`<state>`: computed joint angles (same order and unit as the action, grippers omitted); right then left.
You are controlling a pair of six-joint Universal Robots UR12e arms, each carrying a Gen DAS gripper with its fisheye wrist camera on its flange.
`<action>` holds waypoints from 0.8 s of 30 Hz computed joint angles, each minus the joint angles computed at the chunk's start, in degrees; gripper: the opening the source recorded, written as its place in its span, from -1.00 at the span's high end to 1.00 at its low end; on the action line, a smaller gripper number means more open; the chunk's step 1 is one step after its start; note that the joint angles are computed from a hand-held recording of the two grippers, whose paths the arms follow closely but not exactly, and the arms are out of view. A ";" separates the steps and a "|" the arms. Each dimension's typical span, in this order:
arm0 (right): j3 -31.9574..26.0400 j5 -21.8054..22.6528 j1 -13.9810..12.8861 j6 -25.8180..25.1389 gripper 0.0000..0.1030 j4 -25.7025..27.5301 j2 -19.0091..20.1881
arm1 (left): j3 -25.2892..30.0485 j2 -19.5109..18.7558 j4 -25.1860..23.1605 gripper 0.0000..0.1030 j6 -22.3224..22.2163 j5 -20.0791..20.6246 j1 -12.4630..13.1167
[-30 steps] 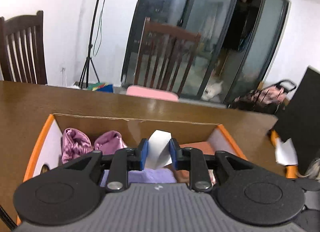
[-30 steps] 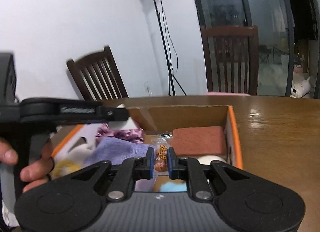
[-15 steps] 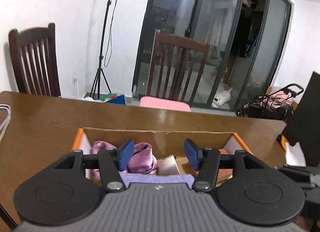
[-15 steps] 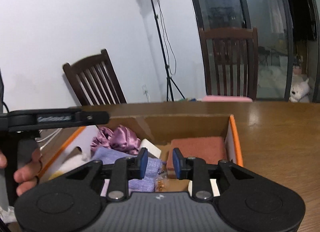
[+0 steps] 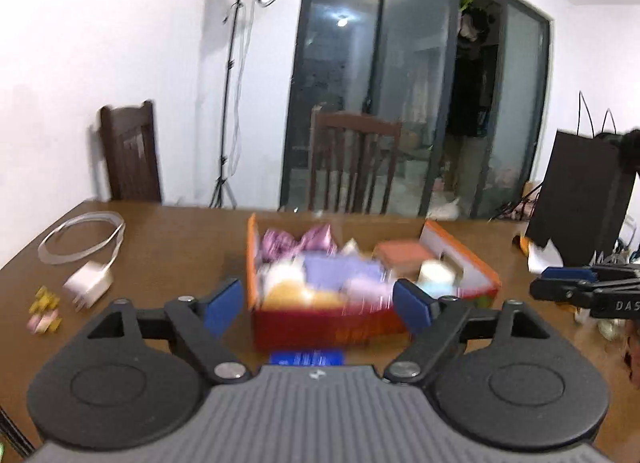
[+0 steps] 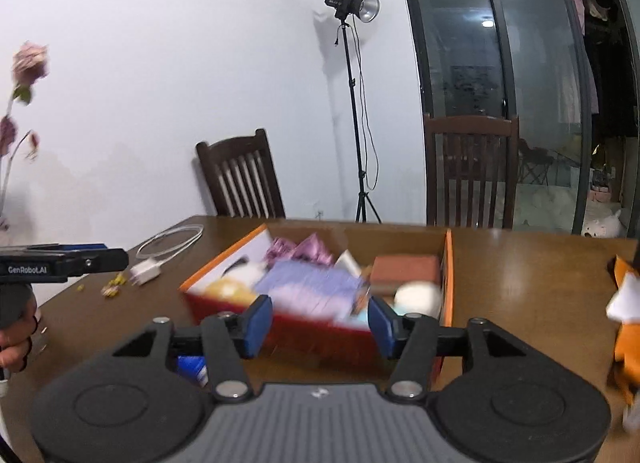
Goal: Organize soft objects
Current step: 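Move both grippers back over the blue milk carton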
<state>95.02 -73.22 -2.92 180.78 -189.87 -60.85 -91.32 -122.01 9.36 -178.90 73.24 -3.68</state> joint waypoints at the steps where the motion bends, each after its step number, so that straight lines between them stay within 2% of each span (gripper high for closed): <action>1: 1.72 -0.58 0.38 0.10 -0.02 -0.65 -0.73 | -2.28 1.06 1.06 -0.68 -0.33 -0.17 0.21; 5: 8.34 -3.20 1.94 -0.39 -0.07 -3.12 -3.74 | -10.68 4.80 5.22 -0.78 -0.64 -2.20 1.26; 8: 11.11 0.03 1.91 0.62 -0.08 -2.07 -5.30 | -13.39 6.19 5.38 -0.81 0.87 -3.63 1.68; 12: 10.99 -1.62 3.06 1.44 -0.08 -2.39 -4.97 | -12.32 5.26 5.07 -0.82 0.22 -1.14 1.30; 16: 9.35 2.51 2.96 3.56 -0.08 -2.19 -3.27 | -9.50 3.03 1.33 -0.81 -2.30 -2.66 1.65; 19: 6.43 3.46 3.49 5.39 -0.06 -0.13 -0.96 | -6.33 0.74 -2.24 -0.63 -4.83 -4.73 2.20; 21: 4.07 4.95 3.68 6.84 0.14 1.42 0.88 | -3.88 -0.87 -4.24 -0.38 -6.28 -5.76 2.45; 24: -0.15 5.97 4.29 8.86 0.22 3.43 3.90 | 0.42 -3.58 -6.78 -0.11 -7.82 -7.35 2.81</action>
